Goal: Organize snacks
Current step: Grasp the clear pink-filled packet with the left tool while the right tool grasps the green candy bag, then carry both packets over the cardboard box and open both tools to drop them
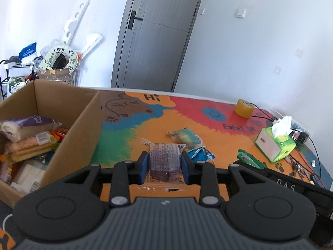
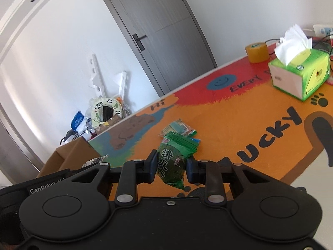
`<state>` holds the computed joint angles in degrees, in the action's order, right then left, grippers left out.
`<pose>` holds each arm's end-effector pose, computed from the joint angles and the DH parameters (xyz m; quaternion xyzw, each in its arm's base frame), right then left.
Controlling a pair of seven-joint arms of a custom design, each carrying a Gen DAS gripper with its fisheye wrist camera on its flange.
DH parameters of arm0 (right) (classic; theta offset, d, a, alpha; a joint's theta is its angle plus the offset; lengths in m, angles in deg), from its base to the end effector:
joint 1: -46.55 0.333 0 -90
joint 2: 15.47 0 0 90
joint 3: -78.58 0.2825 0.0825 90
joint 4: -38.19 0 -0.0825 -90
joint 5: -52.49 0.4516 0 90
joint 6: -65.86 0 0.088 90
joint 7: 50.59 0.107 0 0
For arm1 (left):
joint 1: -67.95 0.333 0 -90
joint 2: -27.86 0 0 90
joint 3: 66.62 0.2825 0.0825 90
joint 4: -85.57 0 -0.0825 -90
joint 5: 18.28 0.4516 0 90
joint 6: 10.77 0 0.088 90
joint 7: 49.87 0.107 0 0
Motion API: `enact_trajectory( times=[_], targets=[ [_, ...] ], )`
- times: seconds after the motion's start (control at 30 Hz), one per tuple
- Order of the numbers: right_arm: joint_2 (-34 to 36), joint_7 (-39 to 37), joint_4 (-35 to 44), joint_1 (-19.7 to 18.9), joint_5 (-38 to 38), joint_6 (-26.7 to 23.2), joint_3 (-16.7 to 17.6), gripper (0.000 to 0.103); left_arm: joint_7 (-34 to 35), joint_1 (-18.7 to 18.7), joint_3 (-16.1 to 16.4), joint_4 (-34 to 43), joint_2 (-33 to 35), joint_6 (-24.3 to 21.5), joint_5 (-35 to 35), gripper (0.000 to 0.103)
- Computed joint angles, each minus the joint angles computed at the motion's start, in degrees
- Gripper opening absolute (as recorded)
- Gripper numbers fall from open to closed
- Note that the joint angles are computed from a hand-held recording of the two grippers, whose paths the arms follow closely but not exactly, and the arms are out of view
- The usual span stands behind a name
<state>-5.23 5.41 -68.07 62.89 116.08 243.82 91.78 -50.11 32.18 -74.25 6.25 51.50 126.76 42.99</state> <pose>0.6382 0.2666 0.4531 -0.6001 0.6058 -0.1099 0.5106 0.5839 -0.5188 0.5053 -0.6856 0.5340 -0.3988 0.2928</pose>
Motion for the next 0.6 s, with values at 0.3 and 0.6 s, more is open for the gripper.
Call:
enact_trajectory(
  times=[0.3,0.6],
  targets=[
    [-2.67,-12.43,-0.20,0.66,12.01,0.75,0.74,0.028,-3.85,0.11,-0.86,-4.83,-4.73,-1.07,4.20,0.032],
    [-4.16,-22.49,0.70,4.29,21.31,1.23,-1.29,0.028,-7.40,2.08,-3.13,-10.11,-9.63,-1.85,7.73,0.032]
  ],
)
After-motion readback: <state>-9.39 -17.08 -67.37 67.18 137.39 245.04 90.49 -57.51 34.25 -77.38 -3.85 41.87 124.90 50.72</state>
